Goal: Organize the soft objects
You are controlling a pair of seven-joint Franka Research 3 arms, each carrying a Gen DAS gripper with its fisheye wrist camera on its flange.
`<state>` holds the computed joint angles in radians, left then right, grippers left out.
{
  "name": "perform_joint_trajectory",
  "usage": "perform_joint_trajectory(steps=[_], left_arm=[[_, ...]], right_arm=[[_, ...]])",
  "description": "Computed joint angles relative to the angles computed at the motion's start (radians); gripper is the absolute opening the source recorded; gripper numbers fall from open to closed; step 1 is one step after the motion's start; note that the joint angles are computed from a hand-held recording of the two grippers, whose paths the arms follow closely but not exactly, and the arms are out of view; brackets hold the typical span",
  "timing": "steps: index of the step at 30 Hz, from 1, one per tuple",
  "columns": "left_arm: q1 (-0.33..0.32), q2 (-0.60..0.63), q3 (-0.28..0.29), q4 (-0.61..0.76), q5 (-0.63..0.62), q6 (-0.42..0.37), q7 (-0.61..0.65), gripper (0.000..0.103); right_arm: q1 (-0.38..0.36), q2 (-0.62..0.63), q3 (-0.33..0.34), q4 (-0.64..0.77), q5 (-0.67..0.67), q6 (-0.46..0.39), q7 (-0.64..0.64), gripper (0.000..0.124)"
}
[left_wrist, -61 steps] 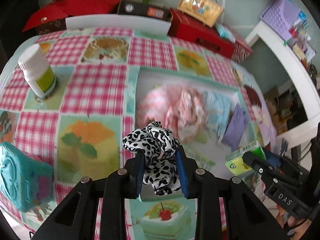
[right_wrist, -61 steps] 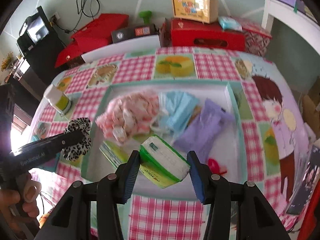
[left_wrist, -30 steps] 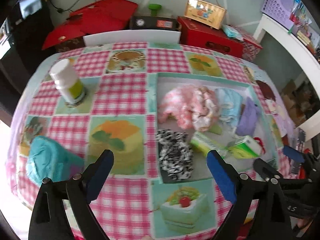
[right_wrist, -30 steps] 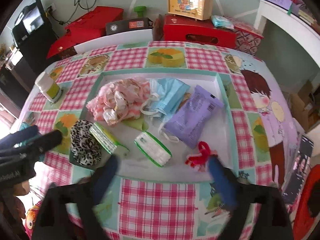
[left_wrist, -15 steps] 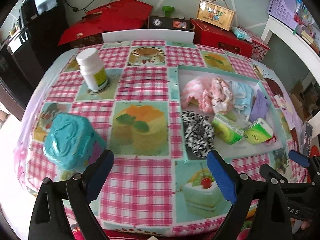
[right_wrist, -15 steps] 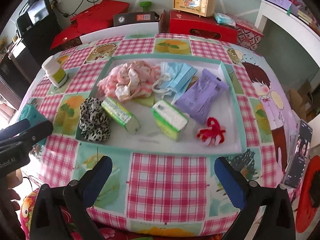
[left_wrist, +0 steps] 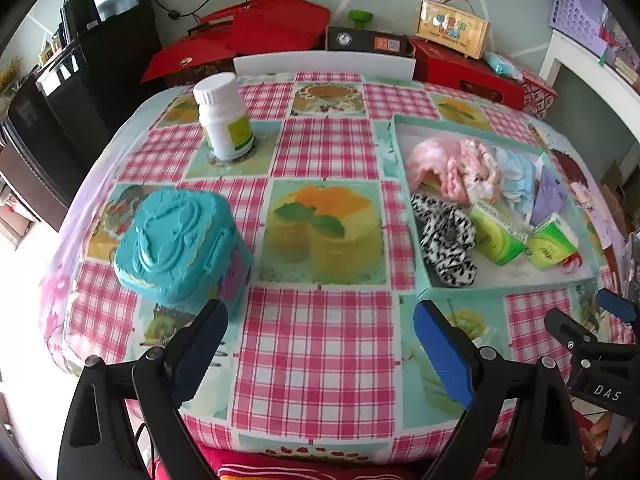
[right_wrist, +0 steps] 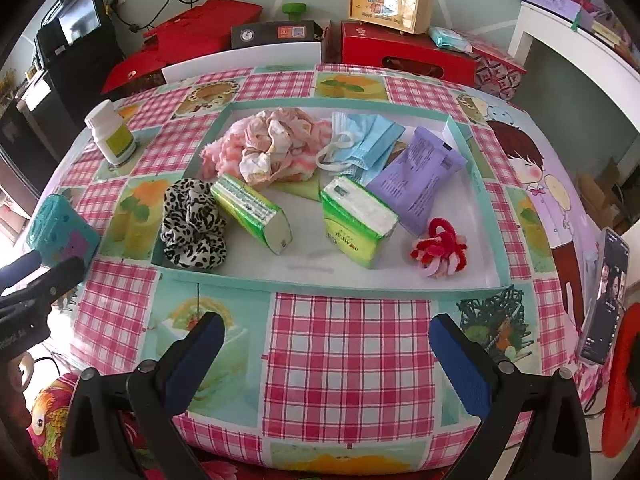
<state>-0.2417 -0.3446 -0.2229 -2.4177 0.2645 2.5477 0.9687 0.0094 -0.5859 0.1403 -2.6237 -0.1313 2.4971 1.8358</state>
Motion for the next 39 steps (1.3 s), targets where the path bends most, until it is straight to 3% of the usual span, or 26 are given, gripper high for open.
perform_joint_trajectory(steps=[39], left_arm=[[0.002, 0.034, -0.026, 0.014, 0.1, -0.085, -0.06, 0.094]], right_arm=[[-0.005, 0.042, 0.013, 0.009, -0.069, -0.004, 0.067, 0.103]])
